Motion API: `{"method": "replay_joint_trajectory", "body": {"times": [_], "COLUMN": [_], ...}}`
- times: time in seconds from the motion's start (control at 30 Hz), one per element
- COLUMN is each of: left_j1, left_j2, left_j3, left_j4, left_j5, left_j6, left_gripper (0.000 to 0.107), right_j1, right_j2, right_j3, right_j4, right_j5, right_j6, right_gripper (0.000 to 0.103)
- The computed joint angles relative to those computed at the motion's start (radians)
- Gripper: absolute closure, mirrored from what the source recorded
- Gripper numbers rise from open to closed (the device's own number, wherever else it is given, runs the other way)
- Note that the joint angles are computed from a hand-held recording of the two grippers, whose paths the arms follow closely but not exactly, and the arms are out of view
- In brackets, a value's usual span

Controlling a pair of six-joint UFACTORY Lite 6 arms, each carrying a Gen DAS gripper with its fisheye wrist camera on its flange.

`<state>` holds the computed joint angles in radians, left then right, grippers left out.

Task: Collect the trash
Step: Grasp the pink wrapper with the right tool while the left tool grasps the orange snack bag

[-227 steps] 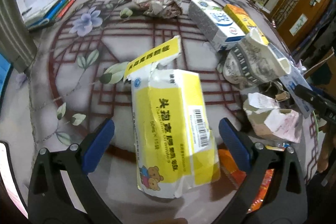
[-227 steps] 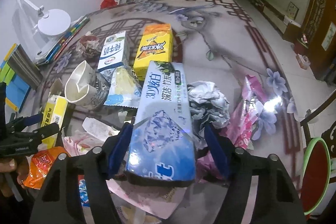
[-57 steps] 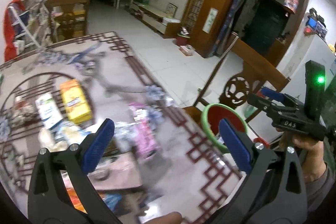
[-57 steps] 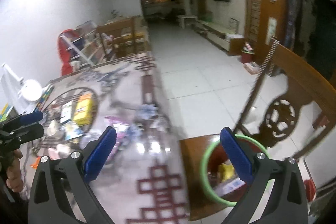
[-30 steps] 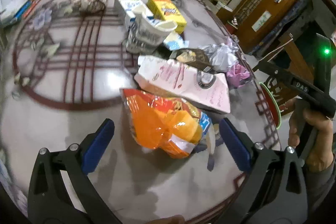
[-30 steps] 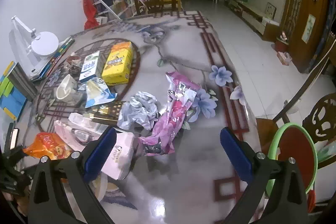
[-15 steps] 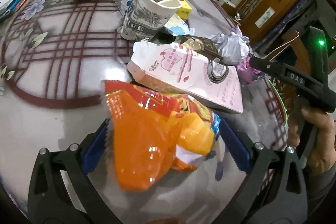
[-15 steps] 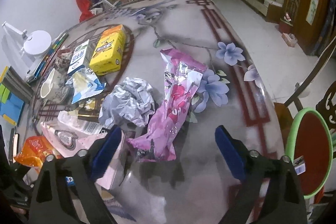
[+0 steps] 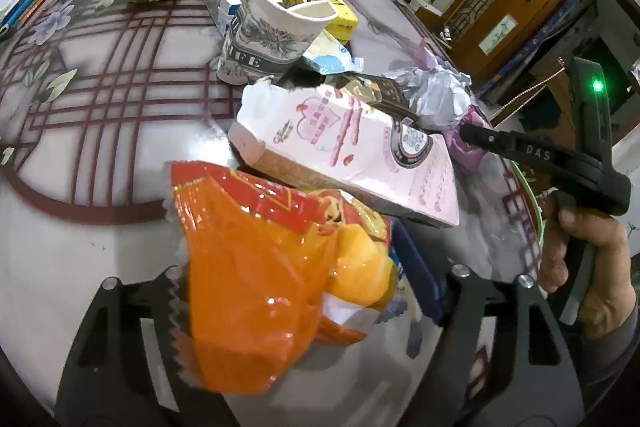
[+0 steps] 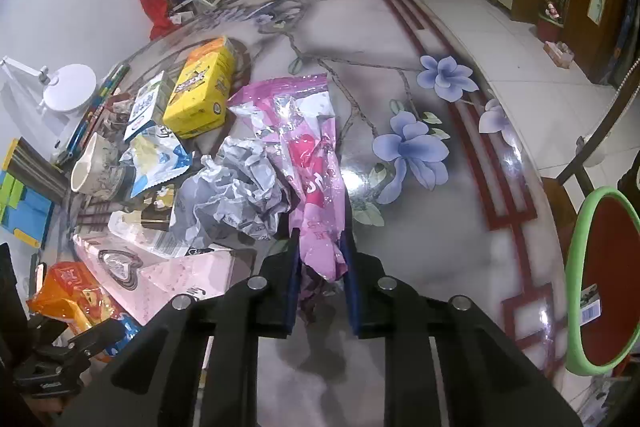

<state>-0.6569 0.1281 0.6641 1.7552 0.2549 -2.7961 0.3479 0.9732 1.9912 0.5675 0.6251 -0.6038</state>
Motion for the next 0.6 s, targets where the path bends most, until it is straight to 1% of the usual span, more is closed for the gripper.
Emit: {"method": "replay_joint_trajectory", "body": {"times": [0.07, 0.13, 0.17, 0.3, 0.47, 0.6], "left_j1": [-0.004, -0.008, -0.014, -0.035, -0.069, -0.110], "left_j2": [-0.005, -0.016, -0.022, -0.058, -0.151, -0.241], "left_j3": [-0.004, -0.016, -0.019, -0.042, -0.114, -0.153], "left_j4": [-0.003, 0.006, -0.017, -0.146, -0.296, -0.421], "left_j5": [0.001, 0.002, 0.009, 0.035, 0.081, 0.158], "left_j6": [0.002, -0.009, 0.010, 0.105, 0.192, 0.291], "left_gripper": [0.041, 0.045, 0.046, 0.048, 0.049, 0.049], "right_j1": [-0.001, 0.001, 0.000, -0.002, -0.016, -0.022], "right_j2": [-0.011, -0.034, -0.043, -0.090, -0.152, -0.215], "right_j3": [-0.016, -0.049, -0.062, -0.123, -0.195, -0.262], "right_j4": [0.008, 0.016, 0.023, 0.040, 0.099, 0.154], "right_j5": [-0.003, -0.017, -0.021, -0.049, -0.066, -0.082], "right_j6": [-0.009, -0.022, -0.031, -0.058, -0.107, -0.159], "right_gripper": [0.088, 0.088, 0.089, 0.089, 0.089, 0.089]}}
